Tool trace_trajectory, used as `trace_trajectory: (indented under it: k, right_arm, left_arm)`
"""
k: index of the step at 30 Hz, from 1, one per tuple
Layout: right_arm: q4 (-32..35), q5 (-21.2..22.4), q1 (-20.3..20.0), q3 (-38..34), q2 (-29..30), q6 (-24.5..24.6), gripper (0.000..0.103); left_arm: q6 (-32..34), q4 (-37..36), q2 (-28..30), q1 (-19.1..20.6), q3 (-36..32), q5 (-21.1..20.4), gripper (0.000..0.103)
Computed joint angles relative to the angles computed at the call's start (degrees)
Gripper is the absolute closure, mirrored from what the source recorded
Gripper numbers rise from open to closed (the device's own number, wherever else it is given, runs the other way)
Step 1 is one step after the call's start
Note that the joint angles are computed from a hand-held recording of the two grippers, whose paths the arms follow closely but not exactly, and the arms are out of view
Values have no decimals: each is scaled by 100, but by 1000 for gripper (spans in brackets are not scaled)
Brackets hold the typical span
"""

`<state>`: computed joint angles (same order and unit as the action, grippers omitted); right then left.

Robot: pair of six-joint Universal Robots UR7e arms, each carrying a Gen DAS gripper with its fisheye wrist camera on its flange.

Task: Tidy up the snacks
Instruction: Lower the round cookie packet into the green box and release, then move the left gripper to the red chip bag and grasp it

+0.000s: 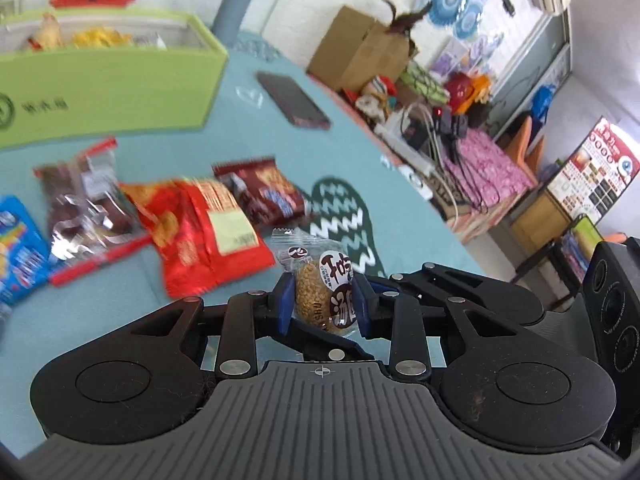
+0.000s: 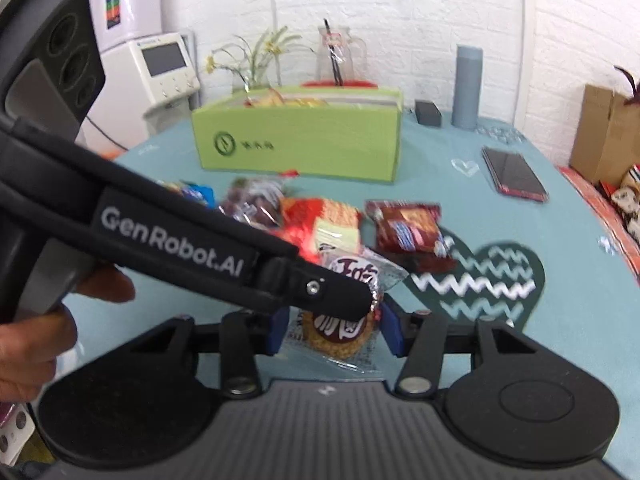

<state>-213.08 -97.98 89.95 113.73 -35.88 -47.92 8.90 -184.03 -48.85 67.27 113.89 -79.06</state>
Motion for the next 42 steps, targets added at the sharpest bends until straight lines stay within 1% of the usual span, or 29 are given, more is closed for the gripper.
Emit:
trace_trajectory:
  k: [2,5,8,11,13,15,18,19,21,22,23,24,25,26,28,29,30,33,36,39,42]
  right_arm:
    - [183,182,99,-189,32,0,45]
    - [607,349,258,-703,198,-72,42]
    - [1143,421,420,-1551,543,-149,42]
    - [1778,454,574,-2486,838,-163,41]
    - [2221,442,630,-3241,1109,-214,41]
    - [2709,346,671,-4004,1397,-261,41]
    - [3257,185,691,-4887,1766,-329,40]
    - [3468,144,673,-5223,1918,-347,40]
    - [3831,103,633,-5705,2142,-290,37]
    - [3903,56,620,-5875,2238,-253,34]
    - [3784,-16,617,-5967,2331,-209,25]
    - [3538,-27,604,-5898,2336,-214,16]
    - [3272,52,583,-5714,2263,-196,12]
    - [2986,181,549,-5455,2143,-178,8]
    - [2552,453,493,-4753,1765,-184,7]
    - [2330,562,461,-4380,1565,-196,1]
    - [2095,651,432,-4032,1391,-210,1]
    - [1634,654,364,-3138,966,-171,1]
    - [1351,573,243,-2317,623,-45,1]
    - [1208,384,117,-1670,449,96,1]
    - [942,339,-22,-1107,356,106,1]
  left_arm:
    - [35,-148,-157,17,25,4,96]
    - [127,-207,-277,82,-131,97,96]
    - [264,-246,-199,114,-518,349,95]
    - [390,-37,71,205,-1322,470,94]
    - [437,237,311,291,-1963,412,94]
    - [454,584,617,368,-2666,422,94]
    - [581,1042,1104,430,-3601,568,94]
    - [603,1200,1245,463,-3871,590,93]
    - [600,1479,1499,549,-4339,584,89]
    - [566,1480,1579,582,-4457,594,80]
    - [586,1400,1614,612,-4487,582,71]
    - [615,1228,1611,620,-4436,592,54]
    - [651,909,1567,601,-4278,657,48]
    - [734,583,1488,580,-4065,670,47]
    - [961,43,1280,532,-3595,615,37]
    - [1054,-258,1156,472,-3286,679,35]
    - [1124,-470,1066,433,-3047,707,33]
    - [1130,-864,762,321,-2286,728,32]
    - [900,-986,563,248,-1678,785,31]
    - [572,-1000,406,189,-1061,1005,31]
    - [135,-890,245,274,-455,969,32]
